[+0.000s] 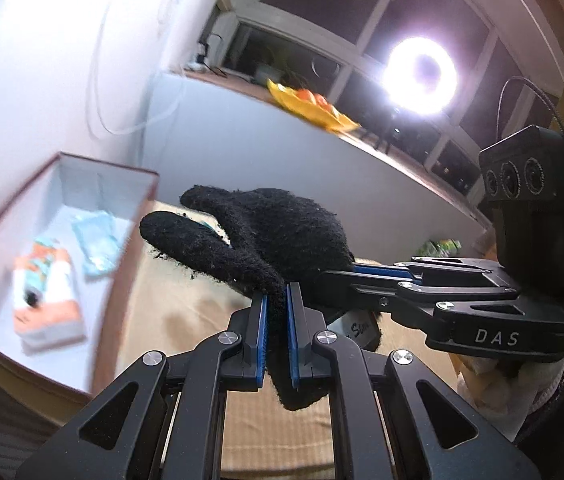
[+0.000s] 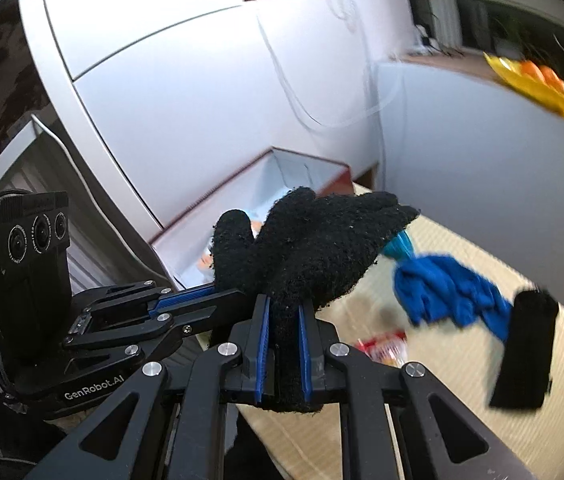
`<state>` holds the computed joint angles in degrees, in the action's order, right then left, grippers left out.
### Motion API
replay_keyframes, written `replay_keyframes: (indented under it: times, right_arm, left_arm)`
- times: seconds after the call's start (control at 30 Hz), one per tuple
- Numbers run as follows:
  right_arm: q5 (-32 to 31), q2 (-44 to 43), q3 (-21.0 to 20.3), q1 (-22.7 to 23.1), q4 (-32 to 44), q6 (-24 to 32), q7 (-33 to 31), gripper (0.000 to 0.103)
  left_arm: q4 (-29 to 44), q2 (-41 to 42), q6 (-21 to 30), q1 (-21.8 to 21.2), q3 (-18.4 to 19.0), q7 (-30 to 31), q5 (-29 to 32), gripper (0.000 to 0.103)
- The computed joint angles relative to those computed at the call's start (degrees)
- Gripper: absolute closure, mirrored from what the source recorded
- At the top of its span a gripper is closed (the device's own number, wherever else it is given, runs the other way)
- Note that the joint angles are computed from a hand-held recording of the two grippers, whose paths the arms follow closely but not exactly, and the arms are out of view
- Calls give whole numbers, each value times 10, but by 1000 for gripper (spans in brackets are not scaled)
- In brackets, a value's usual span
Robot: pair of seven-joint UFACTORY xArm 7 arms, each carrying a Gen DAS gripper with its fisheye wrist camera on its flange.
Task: Organize soft objects
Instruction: 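Lift the glove with both grippers and carry it over the shoebox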
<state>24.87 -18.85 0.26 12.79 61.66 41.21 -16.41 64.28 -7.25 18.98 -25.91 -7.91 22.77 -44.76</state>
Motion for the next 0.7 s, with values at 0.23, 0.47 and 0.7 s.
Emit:
replay_keyframes:
  times: [0.23,0.47,0.7]
  right_arm:
    - [5,99,24,12,106,-15,-4,91]
    - [-2,194,51,8,204,-14,-1,91]
    - [-23,279,71,0,289,-5,12,91]
  left_arm:
    - [20,3,1,33,21,-12,43,96]
    - [53,33,5,70,27,-29,78,96]
    - [91,78,13,105,19,-52,119,96]
